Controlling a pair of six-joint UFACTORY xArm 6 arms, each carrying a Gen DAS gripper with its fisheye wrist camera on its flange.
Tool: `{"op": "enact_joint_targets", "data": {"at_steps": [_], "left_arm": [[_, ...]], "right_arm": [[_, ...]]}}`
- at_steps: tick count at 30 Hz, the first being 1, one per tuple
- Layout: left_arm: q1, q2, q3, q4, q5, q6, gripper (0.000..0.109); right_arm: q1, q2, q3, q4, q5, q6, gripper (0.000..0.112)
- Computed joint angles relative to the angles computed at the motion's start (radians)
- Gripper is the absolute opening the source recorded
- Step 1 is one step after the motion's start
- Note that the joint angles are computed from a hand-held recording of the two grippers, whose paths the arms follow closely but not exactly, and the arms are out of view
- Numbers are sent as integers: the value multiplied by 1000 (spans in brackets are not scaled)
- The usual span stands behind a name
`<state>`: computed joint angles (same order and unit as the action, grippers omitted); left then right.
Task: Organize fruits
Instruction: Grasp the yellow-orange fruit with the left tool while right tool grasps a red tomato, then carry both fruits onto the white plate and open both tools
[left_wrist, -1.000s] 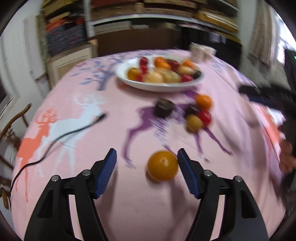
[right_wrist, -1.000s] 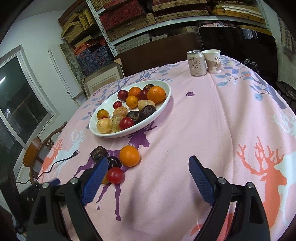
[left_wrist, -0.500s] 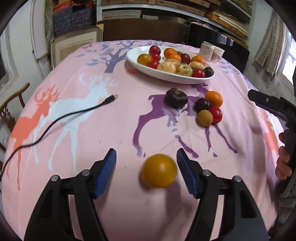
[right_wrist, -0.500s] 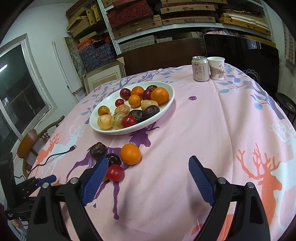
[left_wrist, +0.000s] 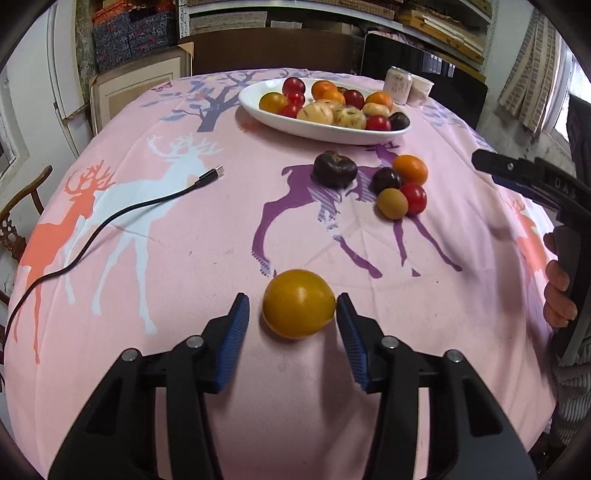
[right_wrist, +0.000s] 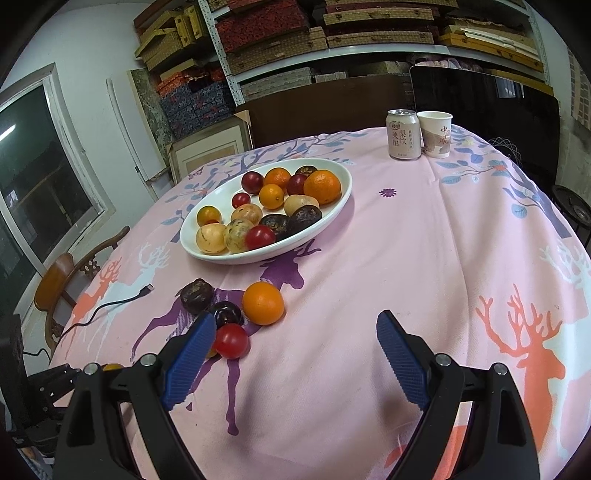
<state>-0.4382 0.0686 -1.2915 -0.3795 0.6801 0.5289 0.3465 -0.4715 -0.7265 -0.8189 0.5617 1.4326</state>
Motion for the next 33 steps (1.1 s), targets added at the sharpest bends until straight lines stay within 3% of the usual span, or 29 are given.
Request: {"op": "enact_joint_targets", "data": {"at_steps": [12,14,19,21,26,33], "left_arm": [[-14,56,-56,19,10,-20,49],[-10,55,-57,-14,16,7,38],[-3,46,-51,-62,-1,32,38],[-2,34,-38,-85,-23,46,38],[0,36,-40,-97,-18,55,38],[2,29,-33,-124,-12,83,38]], "right_arm": [[22,26,-19,-9,15,-13,90],[31,38,-28,-11,25,-21,90],[98,121,-101,-34,125,-78,89],[119,153,-128,-42,154,-106,82],[119,227,-178,32,155,-217,46],[76,253,-180,112,55,-268,43]]}}
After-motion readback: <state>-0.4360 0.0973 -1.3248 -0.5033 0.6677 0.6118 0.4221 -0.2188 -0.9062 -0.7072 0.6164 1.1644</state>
